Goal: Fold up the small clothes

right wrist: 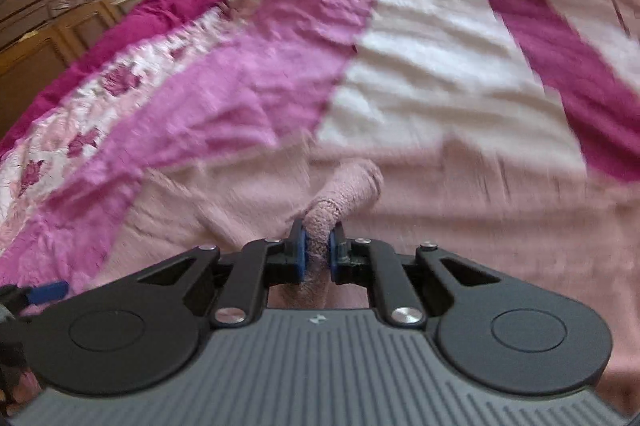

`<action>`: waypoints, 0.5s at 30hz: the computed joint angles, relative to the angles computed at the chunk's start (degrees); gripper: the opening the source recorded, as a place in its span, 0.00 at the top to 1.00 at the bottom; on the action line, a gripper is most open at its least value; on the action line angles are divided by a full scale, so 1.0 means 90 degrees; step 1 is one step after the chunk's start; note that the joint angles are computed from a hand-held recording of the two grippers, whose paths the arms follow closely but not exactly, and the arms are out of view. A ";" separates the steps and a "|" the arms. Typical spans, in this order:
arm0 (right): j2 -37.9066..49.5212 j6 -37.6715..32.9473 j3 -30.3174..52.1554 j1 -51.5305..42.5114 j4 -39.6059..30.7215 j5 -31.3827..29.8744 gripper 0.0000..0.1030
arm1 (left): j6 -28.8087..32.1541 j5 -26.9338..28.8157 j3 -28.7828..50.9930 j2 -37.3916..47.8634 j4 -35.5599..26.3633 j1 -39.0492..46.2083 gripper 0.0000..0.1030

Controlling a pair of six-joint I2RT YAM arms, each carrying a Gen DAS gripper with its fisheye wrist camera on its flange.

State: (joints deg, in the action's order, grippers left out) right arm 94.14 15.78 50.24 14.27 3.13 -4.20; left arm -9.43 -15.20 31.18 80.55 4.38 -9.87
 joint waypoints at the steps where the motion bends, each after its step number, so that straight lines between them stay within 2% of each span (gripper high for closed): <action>1: 0.0062 0.0127 -0.0143 -0.0017 0.0129 0.0010 0.88 | 0.0002 0.0009 0.0018 -0.0041 -0.0082 -0.0008 0.30; 5: 0.0109 0.0490 -0.0526 -0.0097 0.0634 -0.0123 0.80 | -0.0010 0.0086 0.0051 -0.0366 -0.0470 -0.0059 0.31; 9: -0.0161 0.0382 -0.0573 0.0047 0.0415 0.0184 0.63 | -0.0017 0.0236 0.0007 -0.0900 -0.0812 -0.0090 0.31; 15: -0.0871 0.0078 -0.0743 0.0351 0.0102 0.0751 0.55 | -0.0086 0.0473 0.0125 -0.1335 -0.0967 -0.0199 0.31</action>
